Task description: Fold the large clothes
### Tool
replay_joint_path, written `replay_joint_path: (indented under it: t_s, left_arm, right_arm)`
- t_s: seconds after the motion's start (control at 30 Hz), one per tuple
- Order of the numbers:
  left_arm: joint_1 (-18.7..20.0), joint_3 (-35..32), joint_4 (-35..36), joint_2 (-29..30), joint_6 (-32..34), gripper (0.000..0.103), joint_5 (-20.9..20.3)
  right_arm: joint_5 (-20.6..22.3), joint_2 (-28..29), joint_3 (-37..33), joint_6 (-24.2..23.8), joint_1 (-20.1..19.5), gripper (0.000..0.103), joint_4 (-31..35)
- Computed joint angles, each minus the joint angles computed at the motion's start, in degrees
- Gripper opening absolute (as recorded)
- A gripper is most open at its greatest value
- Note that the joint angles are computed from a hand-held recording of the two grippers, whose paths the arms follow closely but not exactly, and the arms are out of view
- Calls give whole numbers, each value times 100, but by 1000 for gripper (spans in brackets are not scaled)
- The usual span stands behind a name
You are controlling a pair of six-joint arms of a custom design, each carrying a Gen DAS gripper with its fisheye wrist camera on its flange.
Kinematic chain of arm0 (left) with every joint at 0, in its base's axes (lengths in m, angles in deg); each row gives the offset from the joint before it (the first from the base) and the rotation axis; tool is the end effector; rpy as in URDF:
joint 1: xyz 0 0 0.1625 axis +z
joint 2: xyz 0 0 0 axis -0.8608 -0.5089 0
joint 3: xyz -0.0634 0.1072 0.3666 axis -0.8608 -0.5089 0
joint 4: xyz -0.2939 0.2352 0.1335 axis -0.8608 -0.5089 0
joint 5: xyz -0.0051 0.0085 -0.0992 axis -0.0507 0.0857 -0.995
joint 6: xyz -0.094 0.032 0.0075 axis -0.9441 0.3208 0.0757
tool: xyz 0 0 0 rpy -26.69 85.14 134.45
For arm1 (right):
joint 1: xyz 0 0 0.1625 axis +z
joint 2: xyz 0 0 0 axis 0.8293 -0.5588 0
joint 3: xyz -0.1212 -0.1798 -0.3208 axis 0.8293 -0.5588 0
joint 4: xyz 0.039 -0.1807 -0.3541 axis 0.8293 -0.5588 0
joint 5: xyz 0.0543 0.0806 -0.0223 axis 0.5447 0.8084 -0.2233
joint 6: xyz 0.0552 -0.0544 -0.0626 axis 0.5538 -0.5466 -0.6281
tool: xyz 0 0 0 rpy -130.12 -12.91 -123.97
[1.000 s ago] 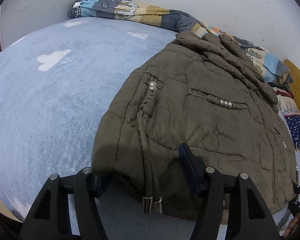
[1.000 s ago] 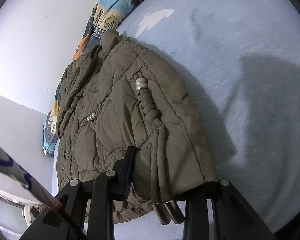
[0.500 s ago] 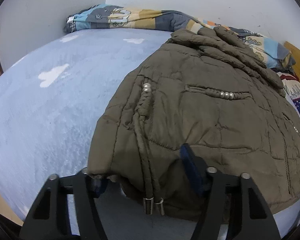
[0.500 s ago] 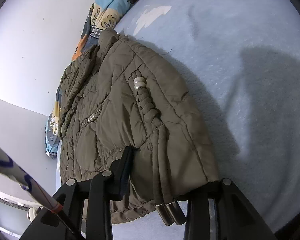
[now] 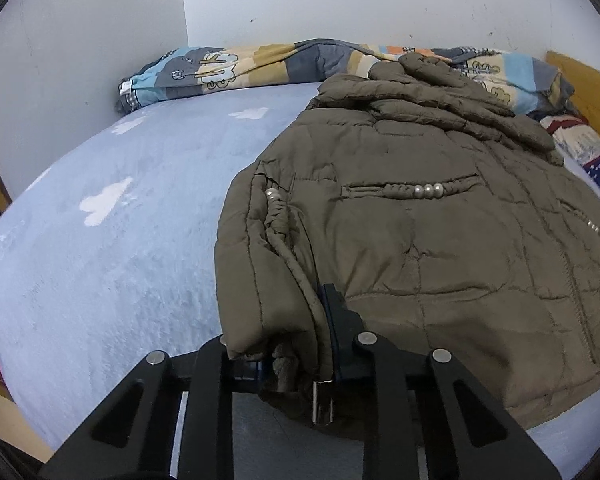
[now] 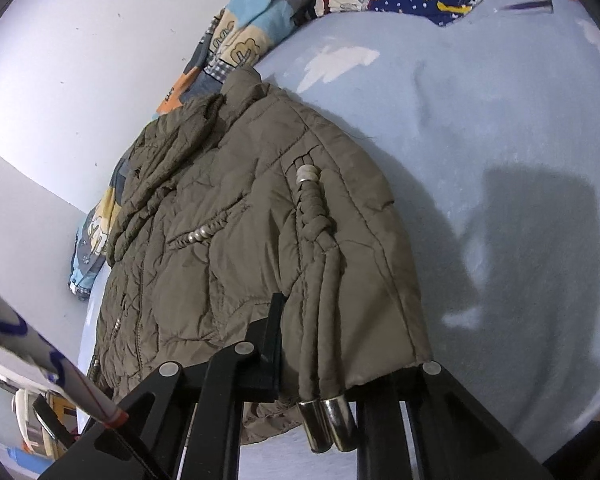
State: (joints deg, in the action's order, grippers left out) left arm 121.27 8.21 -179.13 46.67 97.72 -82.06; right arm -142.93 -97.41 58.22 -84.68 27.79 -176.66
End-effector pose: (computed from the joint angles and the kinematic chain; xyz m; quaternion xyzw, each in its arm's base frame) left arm -0.1737 -0.7856 0.1353 0.1086 0.8333 -0.3698 0.3963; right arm 0.0296 -0.7596 0.2364 -0.1365 -0.8960 0.4094 0.1048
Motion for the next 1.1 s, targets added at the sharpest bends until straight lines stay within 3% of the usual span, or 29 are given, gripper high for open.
replay_joint_path:
  t_s: [0.13, 0.2, 0.27, 0.37, 0.57, 1.1]
  left_arm:
    - [2, -118, 11, 100, 26, 30, 138]
    - [-4, -143, -31, 123, 107, 27, 144]
    - [-13, -168, -64, 151, 158, 26, 156]
    - [-22, -171, -143, 170, 279, 24, 183]
    - [-30, -131, -231, 156, 369, 24, 188]
    - [-129, -13, -964, 164, 1043, 21, 274]
  right_arm:
    - [114, 52, -65, 247, -83, 30, 92]
    - [150, 81, -107, 286, -102, 27, 121]
    - [-6, 107, -131, -2, -21, 18, 39]
    - [-385, 173, -157, -486, 143, 15, -184]
    - [-588, 202, -141, -794, 248, 14, -400]
    - [-653, 154, 0, -1155, 347, 13, -791]
